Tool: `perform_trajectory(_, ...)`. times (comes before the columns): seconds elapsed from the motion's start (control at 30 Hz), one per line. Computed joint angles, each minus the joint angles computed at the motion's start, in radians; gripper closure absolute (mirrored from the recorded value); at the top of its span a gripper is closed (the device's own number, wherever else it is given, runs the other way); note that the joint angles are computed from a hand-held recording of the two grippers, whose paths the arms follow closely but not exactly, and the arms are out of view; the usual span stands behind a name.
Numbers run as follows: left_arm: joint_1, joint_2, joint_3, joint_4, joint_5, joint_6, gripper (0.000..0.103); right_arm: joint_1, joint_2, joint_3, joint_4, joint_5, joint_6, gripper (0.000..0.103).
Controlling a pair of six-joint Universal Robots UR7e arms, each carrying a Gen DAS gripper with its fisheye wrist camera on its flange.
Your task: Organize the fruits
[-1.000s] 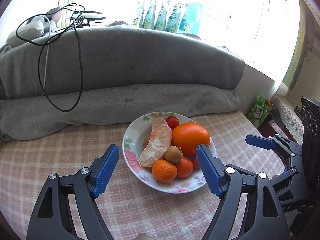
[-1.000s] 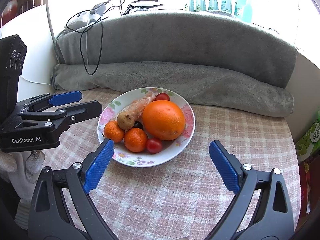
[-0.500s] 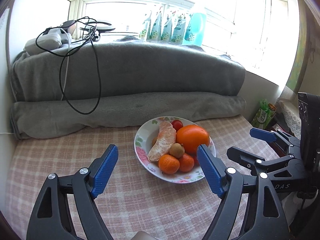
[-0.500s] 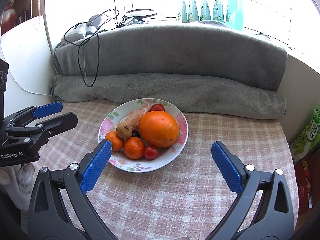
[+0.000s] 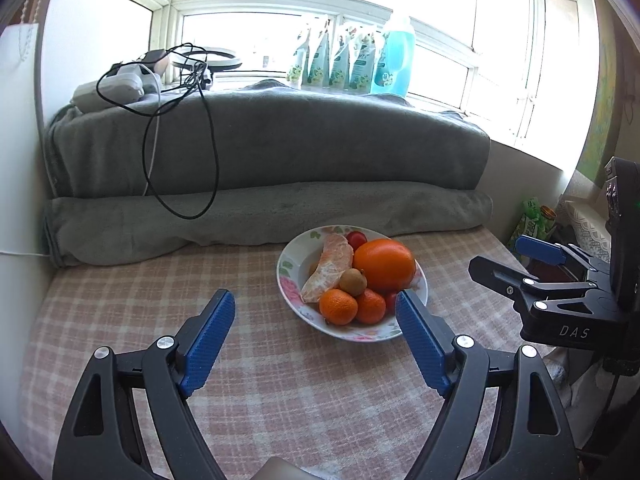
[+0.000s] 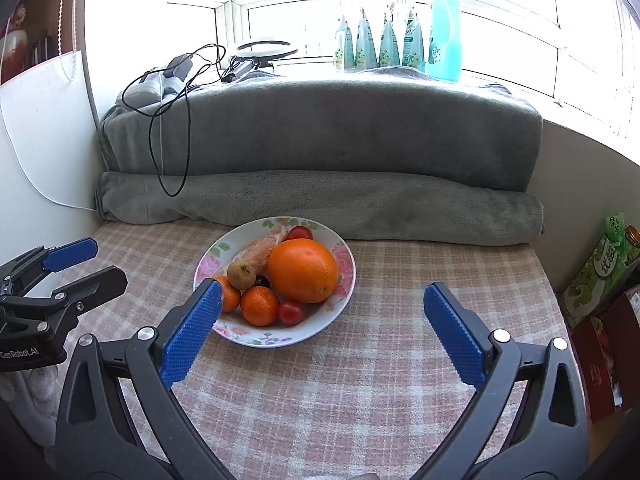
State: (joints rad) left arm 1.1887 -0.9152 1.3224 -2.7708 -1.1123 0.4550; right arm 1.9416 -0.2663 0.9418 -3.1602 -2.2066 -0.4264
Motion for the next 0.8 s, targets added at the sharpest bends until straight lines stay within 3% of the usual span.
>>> perform_trajectory(0.8, -0.015, -0.02, 0.047, -0.053, 0.031, -0.001, 0.02, 0.003, -0.022, 0.049, -0.027, -0.01, 0.013, 0.0)
